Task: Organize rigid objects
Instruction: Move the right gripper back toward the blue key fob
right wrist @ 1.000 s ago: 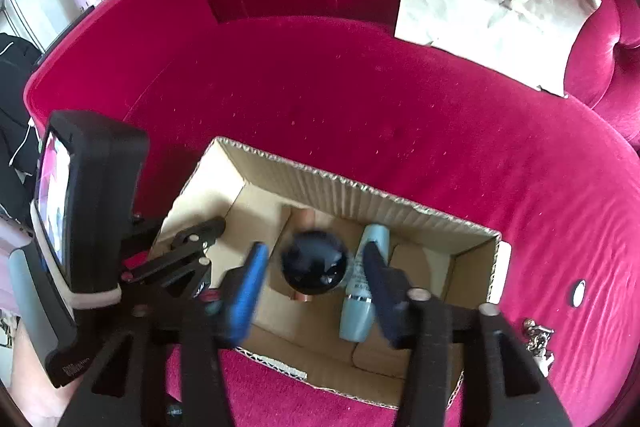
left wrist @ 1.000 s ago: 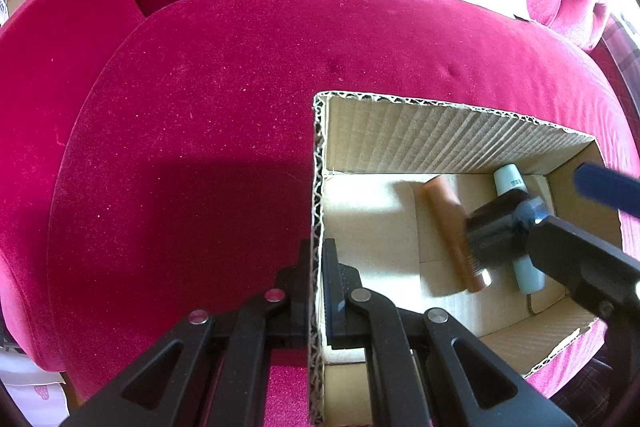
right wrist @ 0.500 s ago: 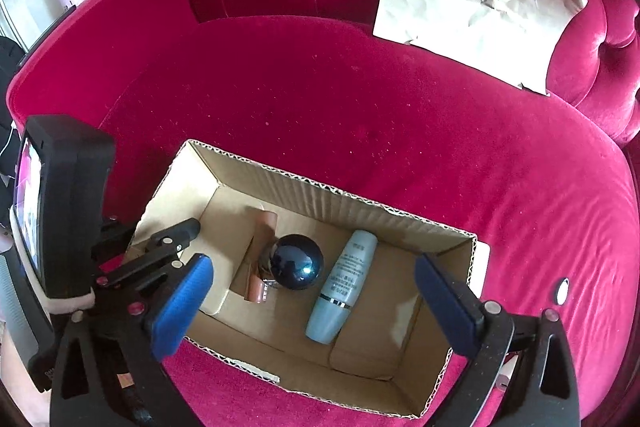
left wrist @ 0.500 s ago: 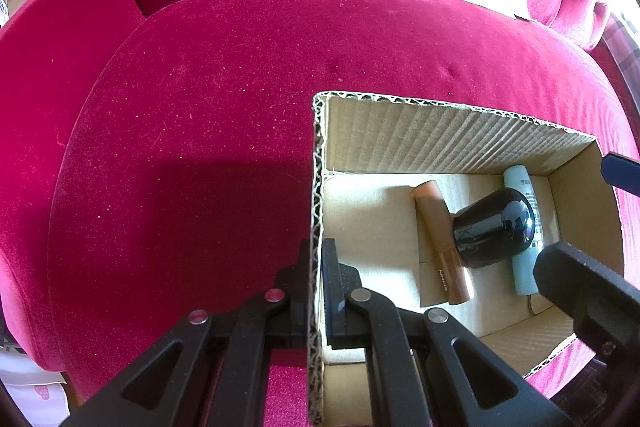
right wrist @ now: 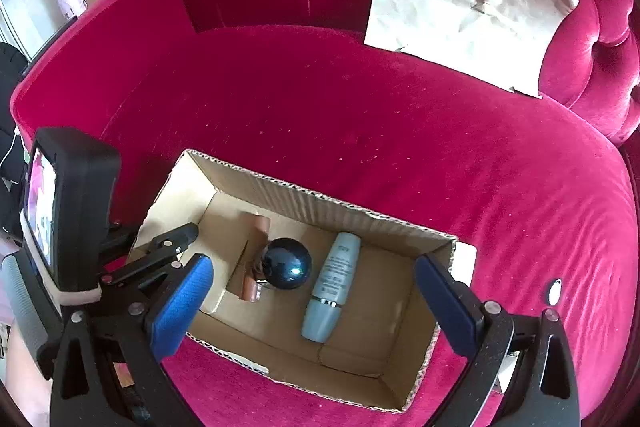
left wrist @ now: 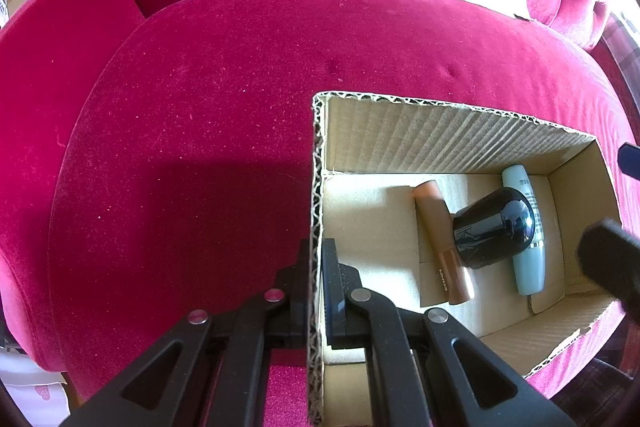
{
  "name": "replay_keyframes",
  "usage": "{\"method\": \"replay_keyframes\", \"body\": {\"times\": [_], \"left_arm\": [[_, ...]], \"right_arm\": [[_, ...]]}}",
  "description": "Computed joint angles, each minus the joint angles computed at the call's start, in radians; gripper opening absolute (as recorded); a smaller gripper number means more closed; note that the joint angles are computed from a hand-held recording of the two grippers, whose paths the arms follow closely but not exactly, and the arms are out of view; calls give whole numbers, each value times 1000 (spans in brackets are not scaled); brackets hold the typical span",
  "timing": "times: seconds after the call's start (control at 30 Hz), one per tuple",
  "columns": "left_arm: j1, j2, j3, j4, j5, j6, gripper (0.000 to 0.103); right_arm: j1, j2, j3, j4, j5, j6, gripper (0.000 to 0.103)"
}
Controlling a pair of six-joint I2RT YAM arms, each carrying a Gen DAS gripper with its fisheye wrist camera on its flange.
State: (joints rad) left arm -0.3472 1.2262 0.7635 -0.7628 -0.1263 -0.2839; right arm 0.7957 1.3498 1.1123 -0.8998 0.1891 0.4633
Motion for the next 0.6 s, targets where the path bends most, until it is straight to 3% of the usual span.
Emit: {"method": "replay_keyframes", "body": {"times": [0.6], "left_arm": [[-18,-4,9,-14,-15,-5,3]], "right_arm": [[-208,-157,-34,-79,6,-78,103]]}}
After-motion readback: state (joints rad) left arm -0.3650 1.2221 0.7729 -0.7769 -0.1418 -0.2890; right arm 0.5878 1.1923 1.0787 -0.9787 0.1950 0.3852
